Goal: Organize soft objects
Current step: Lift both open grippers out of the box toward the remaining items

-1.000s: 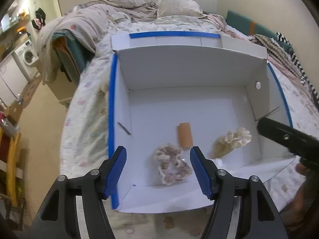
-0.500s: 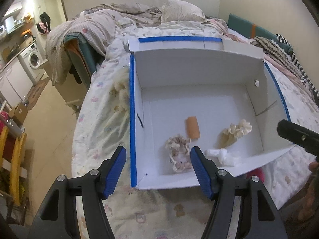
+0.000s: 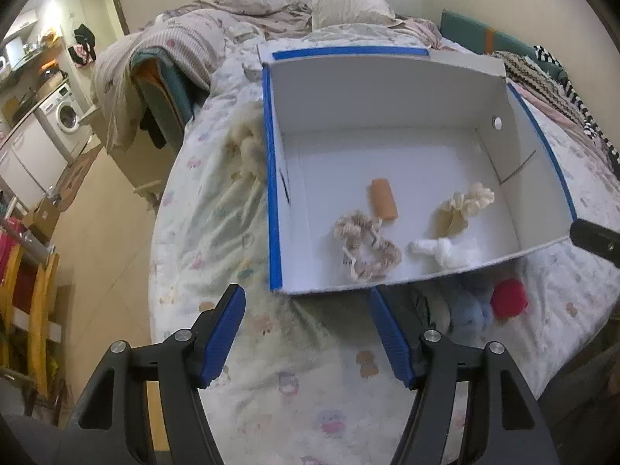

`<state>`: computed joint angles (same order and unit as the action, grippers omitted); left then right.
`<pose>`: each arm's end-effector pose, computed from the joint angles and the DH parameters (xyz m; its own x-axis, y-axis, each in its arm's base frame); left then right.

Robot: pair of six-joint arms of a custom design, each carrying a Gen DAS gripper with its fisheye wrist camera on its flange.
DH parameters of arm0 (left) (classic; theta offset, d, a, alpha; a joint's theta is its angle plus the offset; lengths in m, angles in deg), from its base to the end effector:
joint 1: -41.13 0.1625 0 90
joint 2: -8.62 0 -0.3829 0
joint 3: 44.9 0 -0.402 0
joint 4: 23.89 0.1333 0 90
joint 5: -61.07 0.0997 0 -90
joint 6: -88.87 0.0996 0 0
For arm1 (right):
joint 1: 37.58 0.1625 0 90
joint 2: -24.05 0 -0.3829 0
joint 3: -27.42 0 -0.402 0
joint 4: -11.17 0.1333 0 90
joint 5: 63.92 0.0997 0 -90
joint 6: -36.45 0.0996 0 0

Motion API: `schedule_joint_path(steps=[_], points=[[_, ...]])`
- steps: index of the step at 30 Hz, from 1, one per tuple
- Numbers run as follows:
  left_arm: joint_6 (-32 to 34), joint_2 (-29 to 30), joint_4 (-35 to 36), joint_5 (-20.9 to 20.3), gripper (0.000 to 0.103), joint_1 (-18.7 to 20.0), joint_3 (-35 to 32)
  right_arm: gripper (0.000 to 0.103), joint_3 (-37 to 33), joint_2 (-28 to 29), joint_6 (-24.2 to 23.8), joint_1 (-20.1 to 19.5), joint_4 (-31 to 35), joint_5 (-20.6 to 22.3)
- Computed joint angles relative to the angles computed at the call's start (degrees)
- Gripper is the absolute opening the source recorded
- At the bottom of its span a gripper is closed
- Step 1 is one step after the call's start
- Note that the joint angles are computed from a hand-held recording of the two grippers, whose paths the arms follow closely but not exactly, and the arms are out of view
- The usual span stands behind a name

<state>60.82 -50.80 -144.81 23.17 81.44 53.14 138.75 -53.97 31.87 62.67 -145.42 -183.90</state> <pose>-0.3201 -0.5494 0.1672 -0.6349 0.1723 -0.7531 0.5180 0.8182 -0.2495 0.1794 -0.5225 0.2989 -0.8864 0.0496 0.4602 -0.2202 0.8293 -0.5136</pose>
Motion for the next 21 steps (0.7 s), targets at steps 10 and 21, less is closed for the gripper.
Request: schedule_joint_path(steps=[10,21], points=[[-6.94,-1.49,5.25,-1.46,0.064,0.14,1.53,0.103,-0.23,0.69,2.92,-0.92,4.91,-2.10],[-13.76,-0.91,8.08,-5.78,0.064,2.04,0.76,0.084,-2.32,1.70,13.85,-4.92,14.00,-5.99]])
